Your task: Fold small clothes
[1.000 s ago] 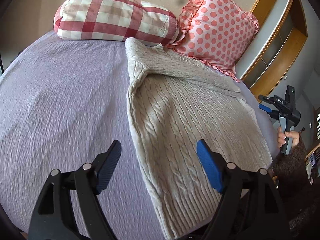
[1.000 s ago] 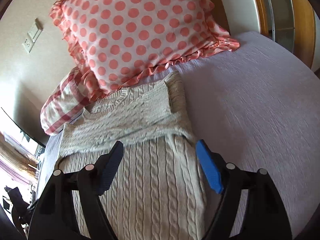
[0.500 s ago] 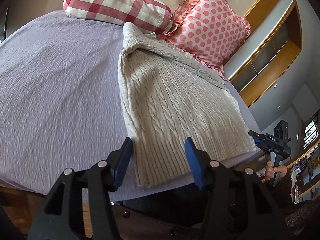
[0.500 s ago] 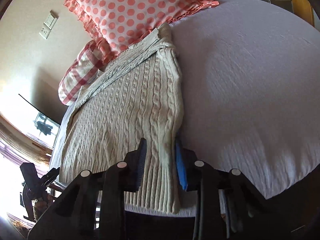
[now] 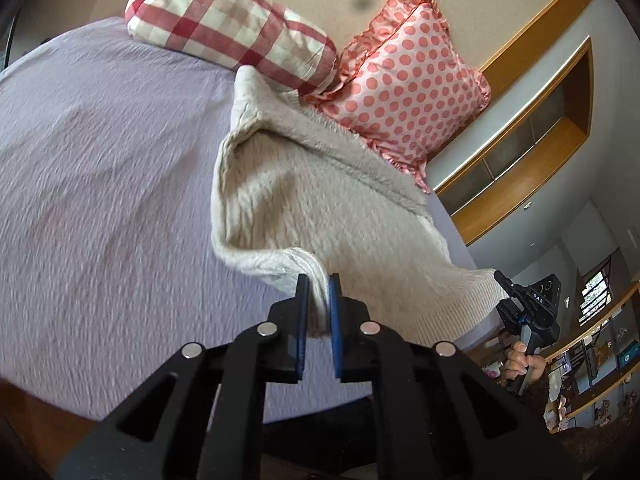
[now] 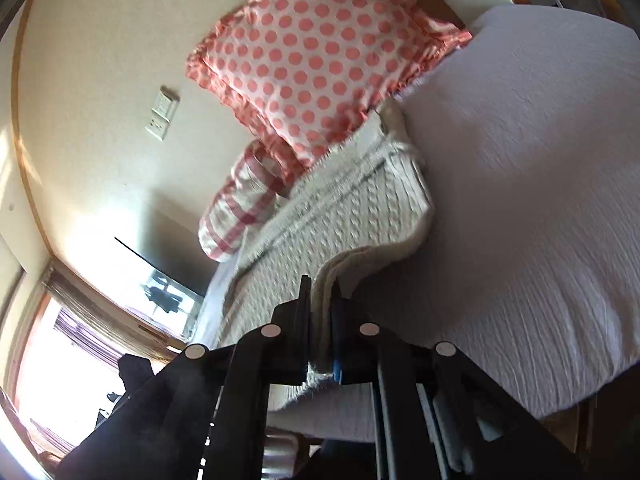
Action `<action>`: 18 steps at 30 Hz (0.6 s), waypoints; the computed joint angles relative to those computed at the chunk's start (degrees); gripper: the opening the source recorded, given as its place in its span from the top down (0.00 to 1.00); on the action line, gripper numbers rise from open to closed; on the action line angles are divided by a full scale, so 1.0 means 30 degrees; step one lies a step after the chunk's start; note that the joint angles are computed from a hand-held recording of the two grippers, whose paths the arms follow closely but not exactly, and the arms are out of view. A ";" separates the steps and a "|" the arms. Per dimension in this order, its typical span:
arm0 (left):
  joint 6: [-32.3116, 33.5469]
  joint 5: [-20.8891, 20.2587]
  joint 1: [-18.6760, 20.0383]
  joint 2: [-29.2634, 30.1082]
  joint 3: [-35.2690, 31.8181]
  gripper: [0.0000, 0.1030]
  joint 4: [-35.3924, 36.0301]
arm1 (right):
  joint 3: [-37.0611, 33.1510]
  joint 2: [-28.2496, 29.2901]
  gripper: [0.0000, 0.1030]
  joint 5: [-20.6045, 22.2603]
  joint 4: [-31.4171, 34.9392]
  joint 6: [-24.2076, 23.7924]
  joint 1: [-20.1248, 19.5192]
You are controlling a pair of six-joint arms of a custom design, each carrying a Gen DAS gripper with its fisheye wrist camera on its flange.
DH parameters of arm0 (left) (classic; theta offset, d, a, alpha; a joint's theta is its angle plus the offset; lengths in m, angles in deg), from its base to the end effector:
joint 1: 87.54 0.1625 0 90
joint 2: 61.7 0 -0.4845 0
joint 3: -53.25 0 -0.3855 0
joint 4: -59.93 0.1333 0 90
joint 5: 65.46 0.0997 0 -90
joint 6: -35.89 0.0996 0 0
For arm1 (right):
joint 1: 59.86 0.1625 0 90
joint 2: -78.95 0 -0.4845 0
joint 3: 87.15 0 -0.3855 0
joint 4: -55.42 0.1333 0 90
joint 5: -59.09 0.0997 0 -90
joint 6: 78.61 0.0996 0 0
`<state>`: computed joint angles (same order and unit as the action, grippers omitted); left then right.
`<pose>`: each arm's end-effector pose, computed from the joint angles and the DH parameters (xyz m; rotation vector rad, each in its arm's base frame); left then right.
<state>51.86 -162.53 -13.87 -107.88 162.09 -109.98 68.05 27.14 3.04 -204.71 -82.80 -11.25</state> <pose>-0.0630 -0.6454 0.1048 -0.8570 -2.8589 0.4521 -0.0735 -0.3692 0.2272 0.3180 2.5058 -1.7965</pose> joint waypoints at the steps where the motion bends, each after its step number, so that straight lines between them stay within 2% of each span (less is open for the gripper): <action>1: -0.0063 -0.0302 -0.0113 0.0243 -0.0789 0.91 0.0295 | -0.0705 -0.0889 0.92 0.0203 0.1023 0.0575 0.0333; 4: -0.0443 -0.0171 -0.0636 0.1531 -0.3673 0.91 0.0700 | -0.3429 -0.2874 0.92 -0.0537 0.4313 0.1975 0.1667; 7: -0.1583 0.0614 -0.0983 0.3580 -0.7661 0.91 0.1924 | -0.6926 -0.3523 0.92 -0.2283 0.7954 0.3265 0.2823; 10: -0.2618 0.2268 -0.1221 0.6159 -1.2217 0.91 0.3554 | -1.0706 -0.3039 0.92 -0.4082 1.1501 0.4840 0.3396; 13: -0.3510 0.3891 -0.1220 0.8785 -1.6842 0.92 0.5937 | -1.4037 -0.2032 0.92 -0.6149 1.4659 0.5532 0.3697; 18: -0.4320 0.5098 -0.1060 1.2174 -2.3077 0.93 0.9111 | -1.7190 -0.0854 0.92 -0.8423 1.8013 0.6470 0.3990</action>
<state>38.89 -147.23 -17.06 -71.36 92.86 -82.65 16.48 24.57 -22.23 -150.68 -63.39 0.72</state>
